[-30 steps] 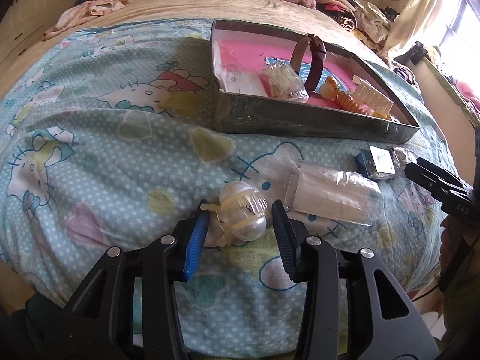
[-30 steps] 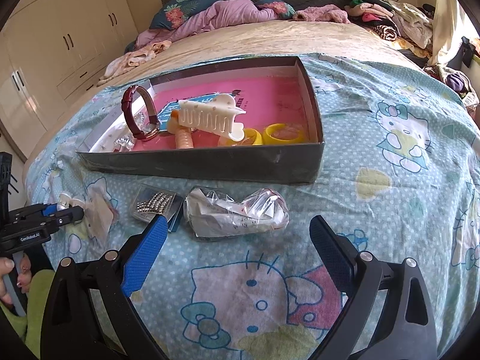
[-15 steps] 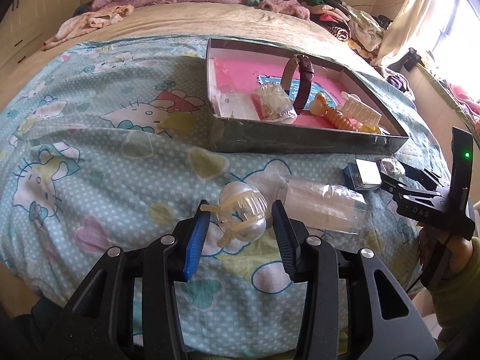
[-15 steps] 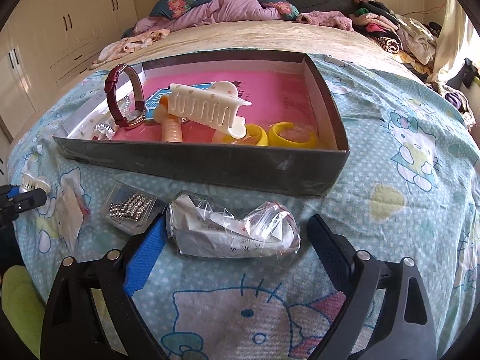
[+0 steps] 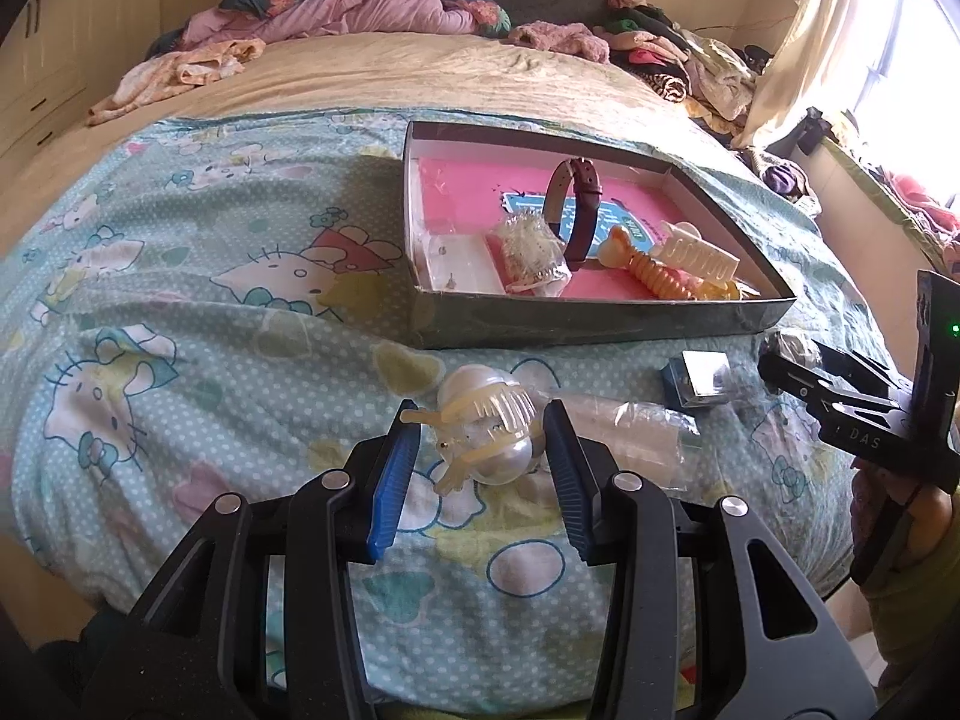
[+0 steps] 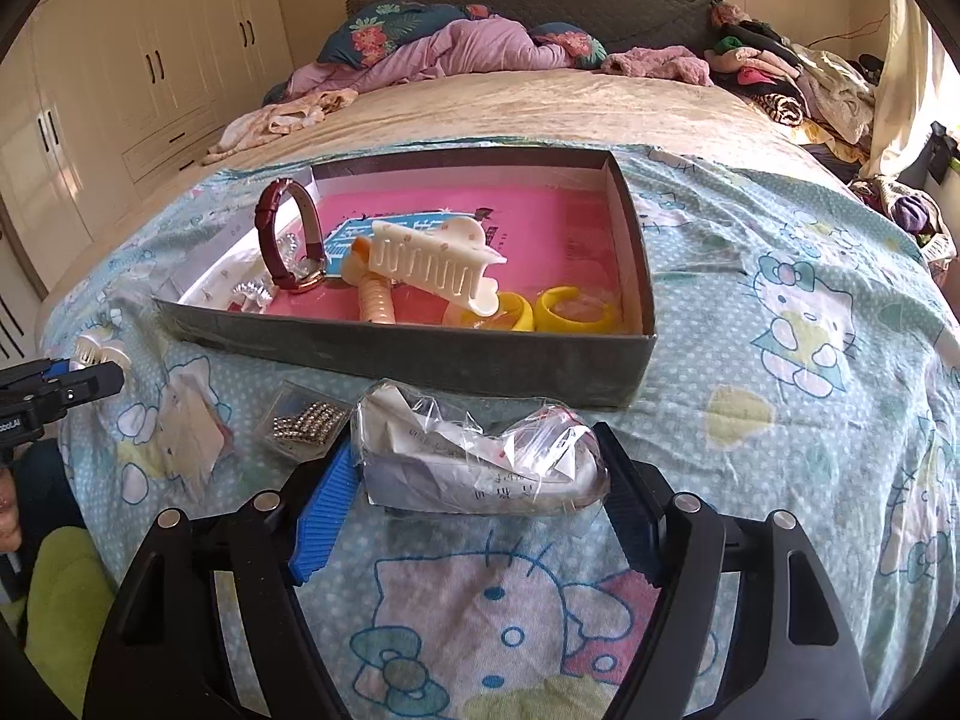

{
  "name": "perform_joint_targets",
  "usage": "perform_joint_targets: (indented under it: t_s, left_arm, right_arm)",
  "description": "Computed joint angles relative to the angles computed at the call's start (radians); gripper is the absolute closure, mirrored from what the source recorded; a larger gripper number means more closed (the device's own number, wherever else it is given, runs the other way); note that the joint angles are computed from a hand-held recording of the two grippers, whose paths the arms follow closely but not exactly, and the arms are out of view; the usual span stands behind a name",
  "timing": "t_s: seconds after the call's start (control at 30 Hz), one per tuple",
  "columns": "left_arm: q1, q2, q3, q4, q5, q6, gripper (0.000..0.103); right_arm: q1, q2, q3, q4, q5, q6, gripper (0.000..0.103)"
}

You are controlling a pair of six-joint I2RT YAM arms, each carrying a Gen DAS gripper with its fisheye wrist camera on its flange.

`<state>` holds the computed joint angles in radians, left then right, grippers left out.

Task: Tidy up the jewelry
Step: 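Carry the pearl earrings and clear bag into the box and release both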

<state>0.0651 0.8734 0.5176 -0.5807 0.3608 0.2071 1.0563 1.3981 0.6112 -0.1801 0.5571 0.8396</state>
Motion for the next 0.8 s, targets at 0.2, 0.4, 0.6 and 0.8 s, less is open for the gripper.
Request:
perform_joint_targets:
  t_s: [0.2,0.4,0.6,0.8]
  left_arm:
    - [0.003,-0.022,0.028,-0.015,0.012,-0.006,0.069]
    - [-0.015,-0.022,0.056,-0.013,0.011,-0.024,0.069]
    - [-0.043,0.000,0.085,0.009,0.002,-0.043,0.069]
    - [-0.073,0.039,0.117,0.039,-0.010,-0.063,0.069]
  right_arm:
    - [0.049,-0.067,0.030,-0.059,0.046,-0.002,0.029]
    - [0.063,-0.087,0.077,-0.083,0.069,-0.037,0.029]
    - [0.062,-0.076,0.113,-0.079,0.079,-0.070,0.029]
    - [0.040,-0.079,0.132,-0.071,0.082,-0.109,0.029]
